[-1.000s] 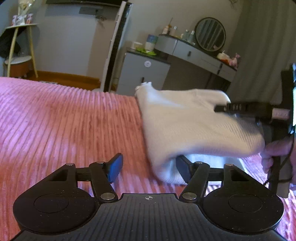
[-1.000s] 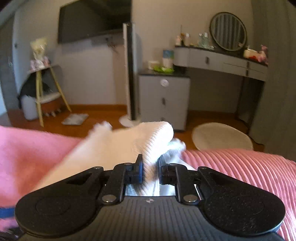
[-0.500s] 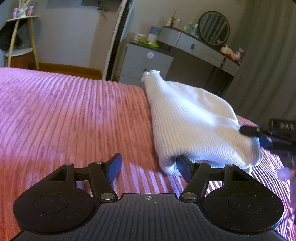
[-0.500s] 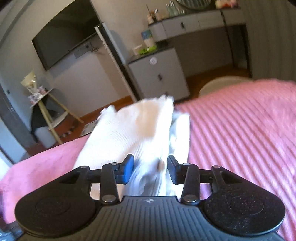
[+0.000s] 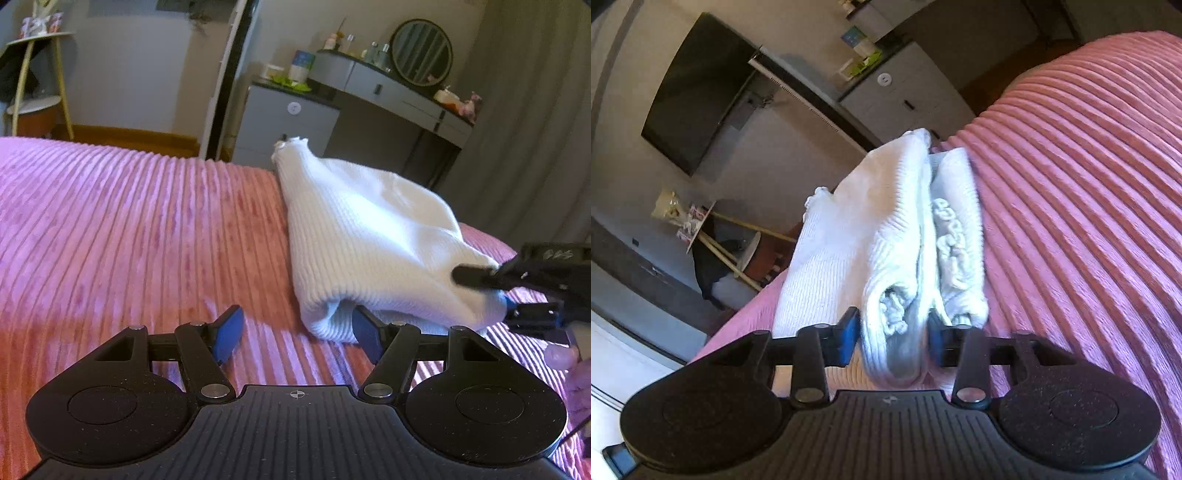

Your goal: Fold small clothes

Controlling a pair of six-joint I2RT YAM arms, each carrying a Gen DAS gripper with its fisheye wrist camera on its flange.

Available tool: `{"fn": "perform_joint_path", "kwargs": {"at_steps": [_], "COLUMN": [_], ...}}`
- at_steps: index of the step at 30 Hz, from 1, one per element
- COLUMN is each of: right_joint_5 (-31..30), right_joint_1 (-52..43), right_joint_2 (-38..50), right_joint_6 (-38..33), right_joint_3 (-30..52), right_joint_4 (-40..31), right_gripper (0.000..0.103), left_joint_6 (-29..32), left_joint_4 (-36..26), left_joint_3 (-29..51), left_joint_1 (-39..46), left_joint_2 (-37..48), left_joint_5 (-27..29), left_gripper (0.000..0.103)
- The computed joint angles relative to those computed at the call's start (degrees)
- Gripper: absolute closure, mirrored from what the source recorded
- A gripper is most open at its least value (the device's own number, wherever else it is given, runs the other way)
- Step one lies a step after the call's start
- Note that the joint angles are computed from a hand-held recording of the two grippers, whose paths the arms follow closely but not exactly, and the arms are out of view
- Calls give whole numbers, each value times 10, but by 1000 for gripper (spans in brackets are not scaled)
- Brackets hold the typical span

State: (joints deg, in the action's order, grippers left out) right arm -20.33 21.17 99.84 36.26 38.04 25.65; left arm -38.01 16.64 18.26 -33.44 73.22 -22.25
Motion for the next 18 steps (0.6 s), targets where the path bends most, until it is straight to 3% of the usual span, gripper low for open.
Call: {"fn": "perform_joint_path", "kwargs": {"at_steps": [6,13,16,18], "right_joint_5": [154,179,165,182], "right_joint_1": [51,70,61,58], "right_joint_2": [-75,0,-38,-81], "right_joint_6": [-81,-128,-131,-142], "right_joint_3": [-41,-19,-7,-20], "right_joint_4": [24,9,-54,-59], "right_gripper": [87,85,79,76], "left_joint_6": [2,5,5,16], "left_joint_4": [-4,-17,-30,-33], "left_joint_3": [-8,-9,4,14], "left_joint_1": [3,23,49,62], "left_joint_2": [-48,-81,-70,-67], "left_joint_5": [-1,5,32,41], "left_gripper": [30,27,27,26]}}
